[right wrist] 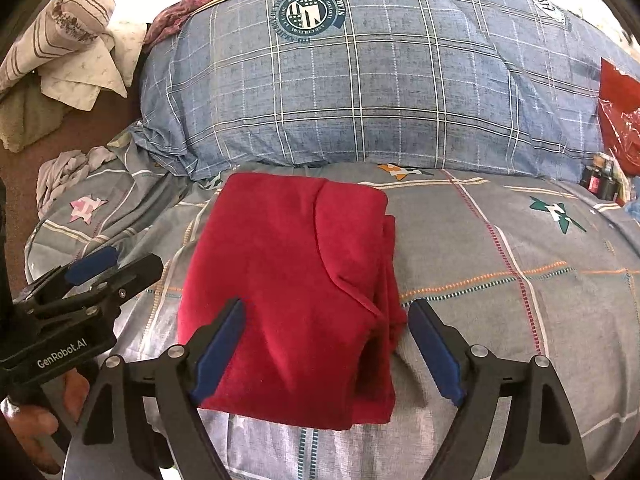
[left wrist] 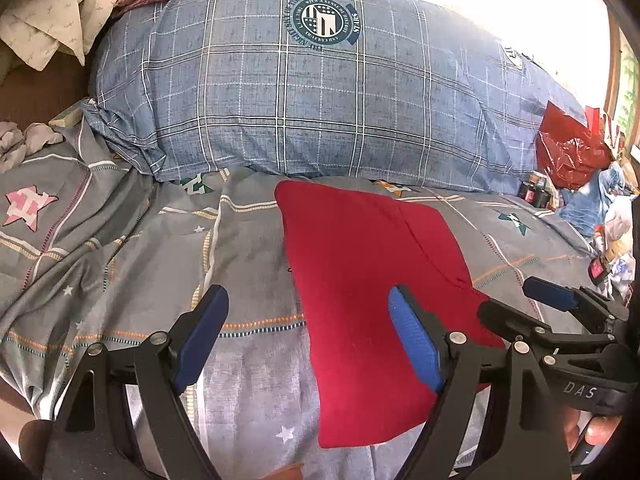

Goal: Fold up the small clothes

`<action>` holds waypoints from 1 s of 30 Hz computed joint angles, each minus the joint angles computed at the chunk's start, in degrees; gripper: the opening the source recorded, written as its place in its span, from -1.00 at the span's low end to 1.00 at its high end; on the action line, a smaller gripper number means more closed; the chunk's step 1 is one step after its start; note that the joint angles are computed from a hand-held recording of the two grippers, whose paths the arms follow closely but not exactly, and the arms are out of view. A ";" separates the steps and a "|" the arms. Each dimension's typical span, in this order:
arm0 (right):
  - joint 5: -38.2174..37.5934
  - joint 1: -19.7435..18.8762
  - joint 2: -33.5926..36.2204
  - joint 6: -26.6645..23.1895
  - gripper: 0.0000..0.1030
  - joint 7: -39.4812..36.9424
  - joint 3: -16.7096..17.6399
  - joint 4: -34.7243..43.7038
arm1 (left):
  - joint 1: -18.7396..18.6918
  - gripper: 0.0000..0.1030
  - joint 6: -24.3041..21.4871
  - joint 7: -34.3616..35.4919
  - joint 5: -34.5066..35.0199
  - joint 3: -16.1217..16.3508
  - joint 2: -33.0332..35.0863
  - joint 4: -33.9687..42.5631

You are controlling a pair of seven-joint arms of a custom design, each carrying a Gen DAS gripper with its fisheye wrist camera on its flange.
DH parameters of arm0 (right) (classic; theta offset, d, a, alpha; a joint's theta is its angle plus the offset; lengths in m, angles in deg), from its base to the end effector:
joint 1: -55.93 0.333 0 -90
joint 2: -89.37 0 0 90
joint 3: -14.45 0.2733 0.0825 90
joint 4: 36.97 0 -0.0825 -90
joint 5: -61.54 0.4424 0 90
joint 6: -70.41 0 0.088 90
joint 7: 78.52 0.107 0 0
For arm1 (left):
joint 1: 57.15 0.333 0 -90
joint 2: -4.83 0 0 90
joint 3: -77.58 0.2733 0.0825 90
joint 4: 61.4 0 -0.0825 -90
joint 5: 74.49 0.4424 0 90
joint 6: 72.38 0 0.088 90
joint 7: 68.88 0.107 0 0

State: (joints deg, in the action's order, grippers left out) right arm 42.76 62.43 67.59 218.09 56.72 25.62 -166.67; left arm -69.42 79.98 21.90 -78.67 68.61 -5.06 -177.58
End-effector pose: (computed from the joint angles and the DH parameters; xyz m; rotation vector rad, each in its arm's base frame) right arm 0.5288 0.1811 0.5284 -1.5277 1.9725 -0.6336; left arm 0.5776 -0.2273 0.5593 -1.4743 2.0923 -0.9161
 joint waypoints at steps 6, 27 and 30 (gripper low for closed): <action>0.66 0.31 0.88 0.26 0.68 -0.51 -0.37 0.55 | 0.11 0.60 0.21 -0.06 0.23 -0.04 0.11 0.02; 2.40 1.05 2.07 0.43 0.69 -1.12 -1.24 0.68 | 0.34 0.60 -0.50 0.56 0.40 -0.41 1.31 1.02; 2.83 1.16 2.25 0.42 0.69 -1.52 -1.41 0.71 | 0.34 0.60 -0.40 0.42 0.67 -0.50 1.47 1.06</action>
State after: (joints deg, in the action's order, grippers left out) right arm 45.59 63.59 69.84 218.50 55.20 24.20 -165.96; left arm -69.07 79.59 22.33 -77.99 68.11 -3.58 -176.52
